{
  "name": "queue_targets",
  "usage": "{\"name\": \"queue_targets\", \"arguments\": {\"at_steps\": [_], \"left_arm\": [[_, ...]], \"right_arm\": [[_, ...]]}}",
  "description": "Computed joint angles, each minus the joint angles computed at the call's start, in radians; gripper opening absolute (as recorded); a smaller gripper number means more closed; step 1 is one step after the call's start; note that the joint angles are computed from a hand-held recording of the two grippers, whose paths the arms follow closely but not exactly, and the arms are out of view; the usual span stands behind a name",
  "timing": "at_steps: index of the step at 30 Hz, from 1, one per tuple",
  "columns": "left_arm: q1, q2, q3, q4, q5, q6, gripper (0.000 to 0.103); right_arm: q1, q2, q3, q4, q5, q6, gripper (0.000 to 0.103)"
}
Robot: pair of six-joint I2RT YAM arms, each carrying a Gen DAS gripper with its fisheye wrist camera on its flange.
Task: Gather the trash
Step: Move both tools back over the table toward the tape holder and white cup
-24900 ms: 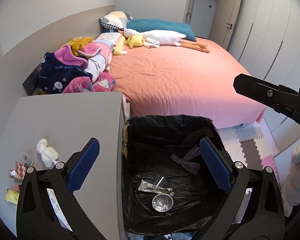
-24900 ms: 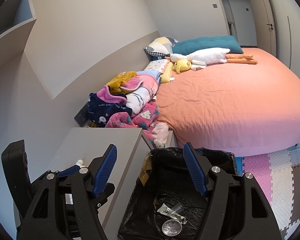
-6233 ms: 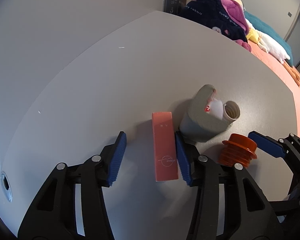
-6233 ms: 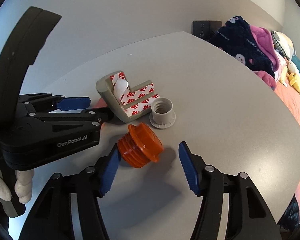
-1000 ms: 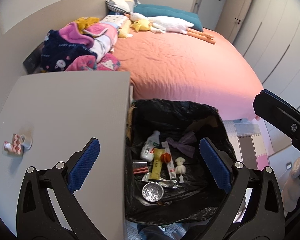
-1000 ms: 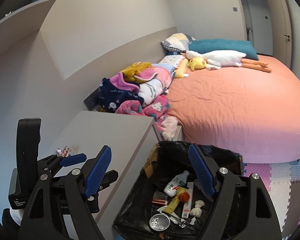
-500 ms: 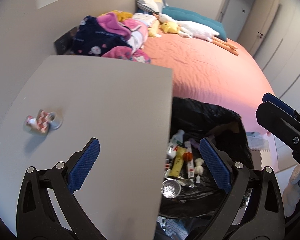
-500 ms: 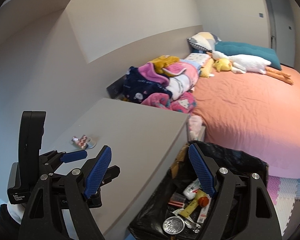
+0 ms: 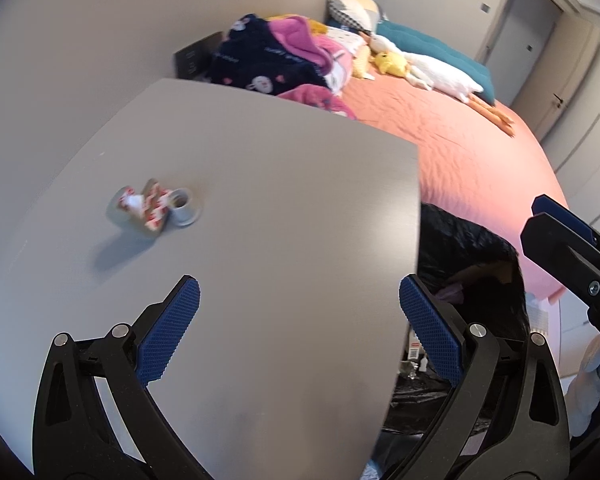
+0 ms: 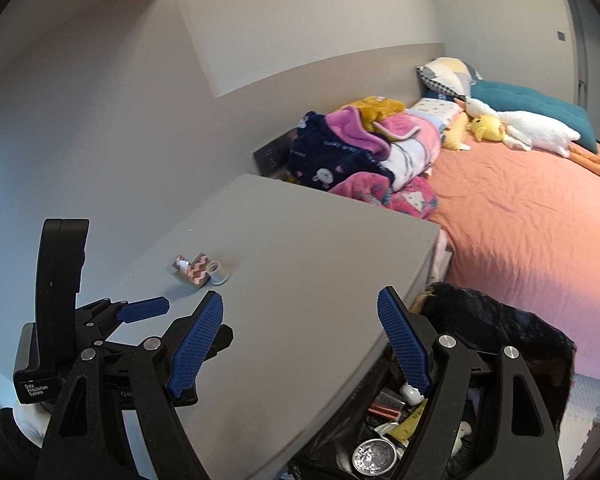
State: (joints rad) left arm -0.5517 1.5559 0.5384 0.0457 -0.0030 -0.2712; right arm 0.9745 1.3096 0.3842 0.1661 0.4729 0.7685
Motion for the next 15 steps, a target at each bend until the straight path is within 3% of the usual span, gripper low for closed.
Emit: {"name": "queue_targets", "arguments": {"at_steps": [7,15], "left_arm": [[0.116,0.024,-0.036,0.050,0.034,0.019,0.096],[0.228,0.079,-0.029,0.091,0.062,0.060,0.078]], "right_arm": [[-0.022,0.158,0.067,0.098,-0.055,-0.046,0.080],[-0.058,0.316,0.158,0.173,-0.134,-0.096,0.075]]}}
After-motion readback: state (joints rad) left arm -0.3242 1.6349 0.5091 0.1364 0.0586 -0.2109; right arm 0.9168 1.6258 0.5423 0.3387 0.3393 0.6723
